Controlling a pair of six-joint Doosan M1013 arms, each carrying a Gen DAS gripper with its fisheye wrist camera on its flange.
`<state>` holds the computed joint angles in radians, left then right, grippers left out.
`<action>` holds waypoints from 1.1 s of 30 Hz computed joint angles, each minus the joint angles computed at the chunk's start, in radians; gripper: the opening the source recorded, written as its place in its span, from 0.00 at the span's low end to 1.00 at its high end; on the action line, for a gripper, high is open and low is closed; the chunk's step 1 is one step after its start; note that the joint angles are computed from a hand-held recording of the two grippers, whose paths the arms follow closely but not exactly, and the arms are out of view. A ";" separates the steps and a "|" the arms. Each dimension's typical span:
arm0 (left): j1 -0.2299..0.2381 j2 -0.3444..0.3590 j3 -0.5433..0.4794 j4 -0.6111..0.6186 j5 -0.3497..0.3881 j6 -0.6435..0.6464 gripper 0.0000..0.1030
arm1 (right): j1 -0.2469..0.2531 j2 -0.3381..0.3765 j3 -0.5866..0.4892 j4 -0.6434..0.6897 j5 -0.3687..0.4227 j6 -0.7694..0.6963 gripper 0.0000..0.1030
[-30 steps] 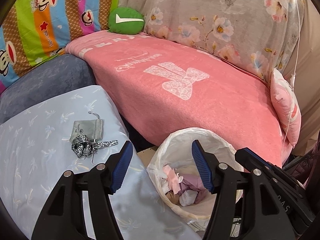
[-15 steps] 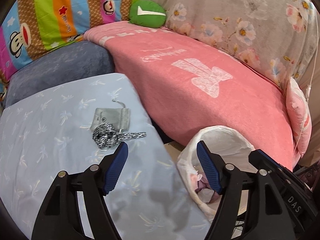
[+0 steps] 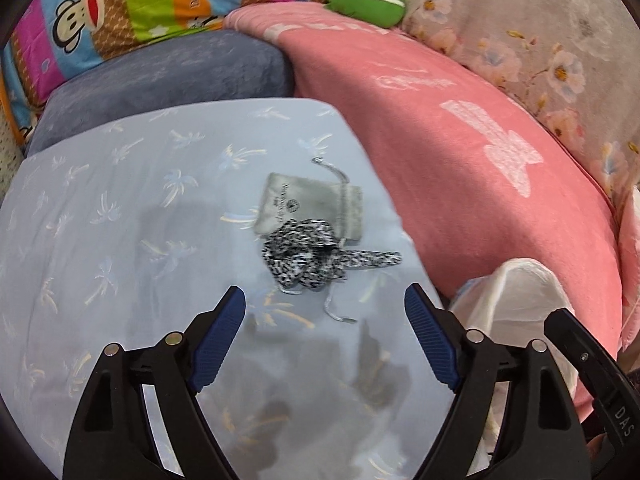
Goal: Collect trash
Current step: 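Grasp the leopard-print scrunchie with the left tool while the right tool grasps the grey pouch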
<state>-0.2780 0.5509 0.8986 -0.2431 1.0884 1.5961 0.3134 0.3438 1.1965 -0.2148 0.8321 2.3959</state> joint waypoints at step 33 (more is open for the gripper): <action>0.098 0.094 -0.088 0.032 0.042 -0.058 0.08 | -0.001 0.346 -0.427 0.149 0.201 -0.152 0.30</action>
<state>-0.1797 0.6446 0.8102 -0.2114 1.1307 1.5383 0.3123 0.6899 0.7699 -0.0657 1.0327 2.2439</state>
